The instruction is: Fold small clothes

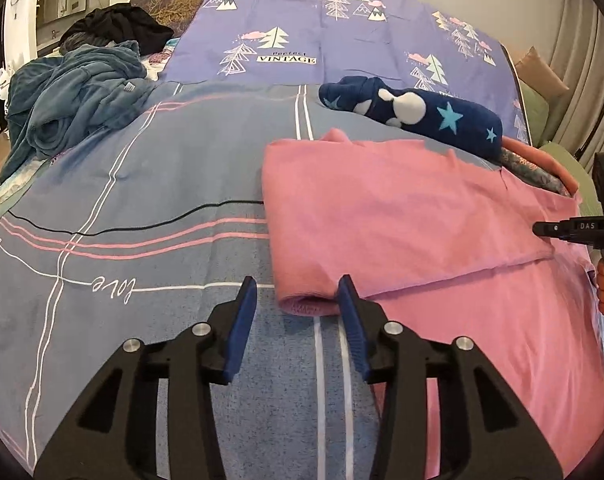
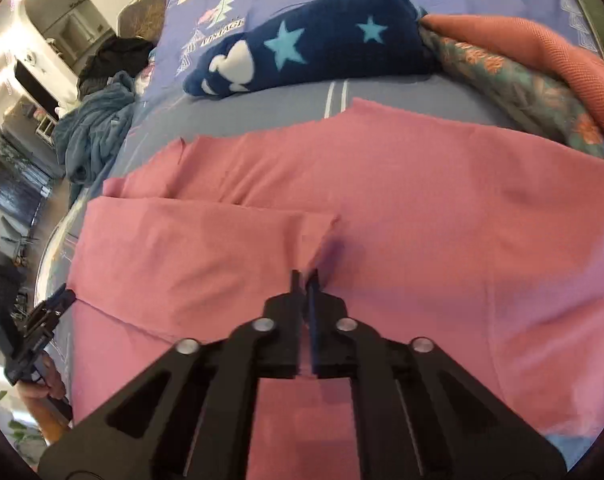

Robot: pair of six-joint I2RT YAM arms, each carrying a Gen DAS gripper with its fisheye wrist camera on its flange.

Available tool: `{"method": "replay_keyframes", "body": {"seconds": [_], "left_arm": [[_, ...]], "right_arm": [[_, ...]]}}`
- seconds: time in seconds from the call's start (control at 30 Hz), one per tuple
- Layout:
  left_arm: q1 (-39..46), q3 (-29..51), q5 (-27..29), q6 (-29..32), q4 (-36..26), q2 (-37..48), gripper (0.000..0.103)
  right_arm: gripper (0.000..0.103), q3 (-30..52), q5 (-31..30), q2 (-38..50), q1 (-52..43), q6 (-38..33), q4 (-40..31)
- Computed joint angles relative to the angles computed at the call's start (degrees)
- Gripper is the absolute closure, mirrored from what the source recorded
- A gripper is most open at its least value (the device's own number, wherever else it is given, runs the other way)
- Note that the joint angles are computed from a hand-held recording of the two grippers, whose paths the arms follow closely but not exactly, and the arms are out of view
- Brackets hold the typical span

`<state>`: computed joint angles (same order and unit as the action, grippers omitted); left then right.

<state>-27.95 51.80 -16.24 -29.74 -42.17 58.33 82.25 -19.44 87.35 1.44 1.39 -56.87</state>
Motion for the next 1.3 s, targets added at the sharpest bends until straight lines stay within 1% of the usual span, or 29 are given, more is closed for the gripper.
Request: {"method": "replay_keyframes", "body": {"seconds": [0.03, 0.07, 0.1, 0.17, 0.2, 0.27, 0.3, 0.37, 0.4, 0.43, 0.47, 0.5, 0.57, 0.6, 0.67, 0.7, 0.77, 0.83, 0.87, 0.9, 0.97, 1.03, 1.07, 1.1, 1.13, 1.17, 1.23, 1.3], "left_arm": [[-0.06, -0.02, -0.21, -0.10, 0.16, -0.15, 0.059], [0.00, -0.13, -0.09, -0.26, 0.38, -0.37, 0.056], [0.23, -0.29, 0.21, -0.31, 0.69, -0.49, 0.051], [0.63, -0.47, 0.77, -0.25, 0.93, -0.31, 0.051], [0.71, -0.46, 0.97, -0.23, 0.94, 0.05, 0.051], [0.88, -0.37, 1.35, -0.30, 0.75, 0.89, 0.051], [0.94, -0.34, 1.52, -0.37, 0.72, 1.11, 0.051], [1.16, -0.38, 1.77, -0.42, 0.74, 1.11, 0.050], [1.25, -0.44, 1.81, -0.49, 0.72, 0.96, 0.050], [1.40, -0.45, 1.96, -0.54, 0.75, 0.96, 0.049], [1.70, -0.57, 2.42, -0.62, 0.89, 0.91, 0.049], [2.02, -0.69, 2.91, -0.75, 1.07, 0.85, 0.049], [3.36, -1.23, 4.99, -1.26, 1.98, 0.29, 0.049], [4.44, -1.51, 6.41, -1.51, 2.71, -0.09, 0.049], [7.44, -1.89, 9.84, -2.17, 4.48, -0.61, 0.049], [10.50, -1.86, 13.35, -2.86, 5.99, -0.22, 0.049], [16.55, -1.02, 21.50, -3.97, 9.20, 2.70, 0.049], [22.40, 1.43, 31.66, -3.82, 13.21, 9.12, 0.049], [23.81, 2.92, 34.72, -3.19, 14.08, 11.93, 0.049], [25.13, 5.97, 37.41, -2.70, 14.88, 16.82, 0.049], [25.31, 9.65, 37.32, -2.46, 15.39, 21.99, 0.049], [25.76, 13.85, 37.12, -2.95, 15.52, 27.35, 0.058], [26.01, 15.05, 37.55, -3.86, 15.69, 28.71, 0.083], [26.69, 15.84, 39.37, -5.46, 16.04, 29.60, 0.099], [27.05, 15.60, 40.09, -7.05, 16.64, 28.96, 0.099], [27.09, 15.51, 39.24, -7.26, 16.90, 27.87, 0.099], [25.19, 15.61, 33.30, -4.74, 15.62, 23.58, 0.099], [23.22, 15.85, 28.89, -1.81, 14.67, 19.69, 0.099]], "right_arm": [[0.101, -0.45, -1.67, -1.47, -1.60, -0.12, -0.01], [0.101, -0.49, -4.00, -3.13, -3.83, 0.06, -0.55], [0.102, -0.52, -4.82, -3.90, -5.47, 0.23, -0.87], [0.102, -0.79, -3.74, -5.14, -7.51, 0.00, -0.64], [0.102, -1.32, -3.04, -5.46, -8.15, -1.29, -0.64], [0.102, -2.51, -3.87, -4.77, -9.24, -2.68, -1.08], [0.102, -3.59, -3.29, -4.29, -9.34, -1.77, -0.53], [0.096, -5.32, -2.01, -4.03, -9.06, 0.11, 1.84], [0.096, -6.29, -3.37, -4.38, -9.95, 0.94, 2.85], [0.090, -6.49, -5.92, -4.62, -11.56, 0.80, 2.24], [0.080, -6.56, -8.27, -4.79, -12.68, 0.79, 1.58], [0.074, -6.95, -10.52, -5.69, -13.80, 0.31, 0.87], [0.056, -8.08, -12.63, -8.63, -15.11, -2.31, -0.44], [0.052, -8.17, -12.97, -9.01, -14.65, -3.12, -0.66], [0.051, -8.38, -13.10, -9.75, -14.36, -5.42, -2.10], [0.051, -8.47, -12.34, -9.47, -13.60, -5.61, -2.26], [0.054, -8.59, -11.82, -8.18, -12.45, -4.83, -1.67], [0.064, -8.87, -12.32, -6.87, -11.59, -3.27, -0.33], [0.064, -8.84, -12.61, -6.31, -11.15, -2.72, 0.18], [0.064, -9.08, -12.85, -6.18, -10.83, -2.21, 0.84], [0.064, -9.27, -13.02, -6.23, -10.23, -1.91, 1.43], [0.064, -9.66, -13.25, -6.57, -10.10, -2.12, 1.78], [0.064, -9.75, -13.55, -6.51, -10.25, -2.33, 1.84], [0.071, -9.77, -13.73, -6.39, -10.37, -2.53, 1.88], [0.082, -9.80, -13.37, -6.38, -10.34, -2.69, 1.98], [0.100, -9.76, -13.12, -6.34, -10.27, -3.10, 2.01], [0.101, -9.92, -16.39, -7.28, -11.74, -2.82, 2.74], [0.101, -9.53, -22.19, -9.04, -14.52, -2.50, 3.84]]}}
